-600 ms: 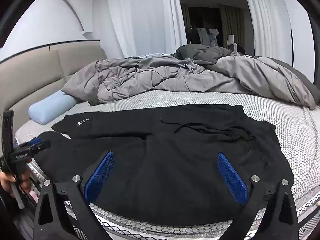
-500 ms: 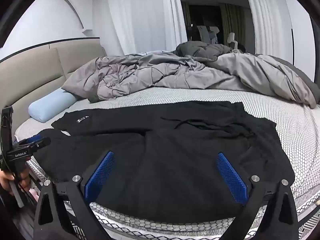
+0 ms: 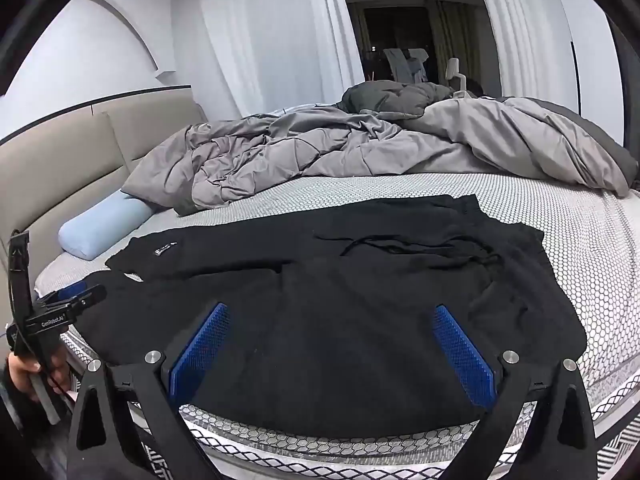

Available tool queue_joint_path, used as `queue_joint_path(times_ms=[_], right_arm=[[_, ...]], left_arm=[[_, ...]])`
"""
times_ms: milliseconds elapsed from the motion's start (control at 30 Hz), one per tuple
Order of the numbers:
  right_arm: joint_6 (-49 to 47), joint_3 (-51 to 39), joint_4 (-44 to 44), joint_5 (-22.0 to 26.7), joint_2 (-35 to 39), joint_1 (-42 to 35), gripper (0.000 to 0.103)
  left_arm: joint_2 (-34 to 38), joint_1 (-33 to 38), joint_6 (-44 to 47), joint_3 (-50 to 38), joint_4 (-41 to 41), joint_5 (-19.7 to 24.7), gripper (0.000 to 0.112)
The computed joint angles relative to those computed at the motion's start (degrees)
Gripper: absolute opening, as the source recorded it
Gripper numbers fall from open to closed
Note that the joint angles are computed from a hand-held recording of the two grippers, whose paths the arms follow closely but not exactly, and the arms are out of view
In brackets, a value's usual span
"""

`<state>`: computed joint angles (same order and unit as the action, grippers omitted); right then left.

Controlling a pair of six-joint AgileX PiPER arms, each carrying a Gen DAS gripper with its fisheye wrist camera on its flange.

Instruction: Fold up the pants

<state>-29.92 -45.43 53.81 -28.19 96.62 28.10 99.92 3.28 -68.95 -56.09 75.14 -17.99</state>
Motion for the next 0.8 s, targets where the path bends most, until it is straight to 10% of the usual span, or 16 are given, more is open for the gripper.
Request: queue_joint_path(times_ms=[800], right_arm=[[-0.9, 0.2, 0.3, -0.3, 0.5, -0.8, 0.103]], left_arm=[[0.1, 0.7, -2.3, -0.7, 3.0, -0.1, 0.102]])
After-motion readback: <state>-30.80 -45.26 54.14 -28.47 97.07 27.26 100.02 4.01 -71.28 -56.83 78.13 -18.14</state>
